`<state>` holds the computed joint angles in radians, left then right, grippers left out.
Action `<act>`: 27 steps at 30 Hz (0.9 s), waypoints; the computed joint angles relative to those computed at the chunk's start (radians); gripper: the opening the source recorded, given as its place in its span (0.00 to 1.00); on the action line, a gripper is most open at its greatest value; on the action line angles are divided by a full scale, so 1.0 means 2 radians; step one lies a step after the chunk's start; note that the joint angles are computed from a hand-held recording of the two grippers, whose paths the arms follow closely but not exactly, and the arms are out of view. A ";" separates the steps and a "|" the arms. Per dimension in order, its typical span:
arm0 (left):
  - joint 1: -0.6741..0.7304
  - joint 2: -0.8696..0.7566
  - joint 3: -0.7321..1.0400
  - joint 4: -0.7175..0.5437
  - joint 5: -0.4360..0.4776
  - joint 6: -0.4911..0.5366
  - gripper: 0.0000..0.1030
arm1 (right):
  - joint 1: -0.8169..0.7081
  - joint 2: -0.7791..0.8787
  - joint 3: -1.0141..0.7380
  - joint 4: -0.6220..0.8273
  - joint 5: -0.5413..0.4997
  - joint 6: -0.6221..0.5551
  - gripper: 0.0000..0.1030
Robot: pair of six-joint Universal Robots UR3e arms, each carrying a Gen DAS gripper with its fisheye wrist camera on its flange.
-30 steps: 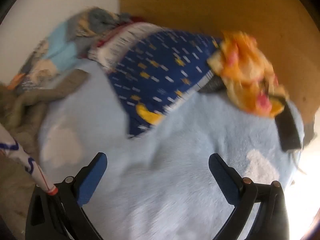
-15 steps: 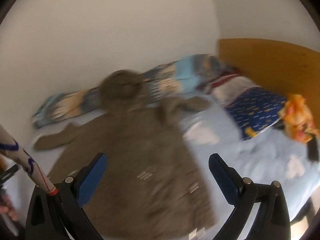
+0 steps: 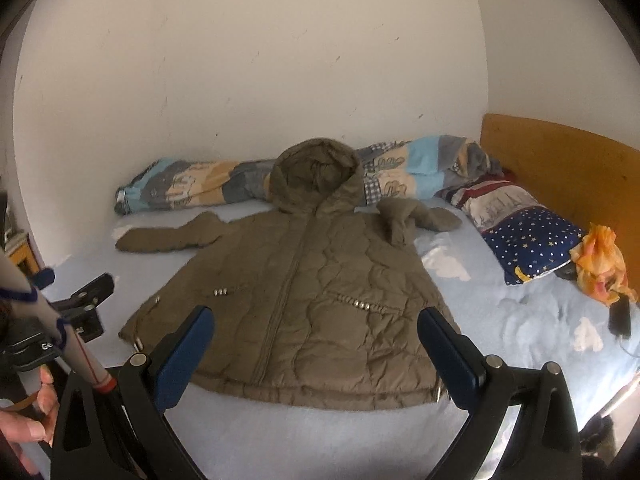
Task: Fold large clothes
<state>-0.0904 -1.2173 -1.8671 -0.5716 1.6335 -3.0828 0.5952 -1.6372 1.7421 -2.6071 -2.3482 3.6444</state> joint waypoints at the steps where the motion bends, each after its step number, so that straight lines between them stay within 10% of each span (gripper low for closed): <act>1: 0.000 0.009 -0.010 0.002 -0.001 0.002 1.00 | -0.039 -0.020 0.017 -0.012 0.036 -0.020 1.00; 27: 0.020 0.048 -0.008 -0.052 -0.022 0.028 1.00 | -0.100 -0.148 0.018 0.121 0.169 -0.031 1.00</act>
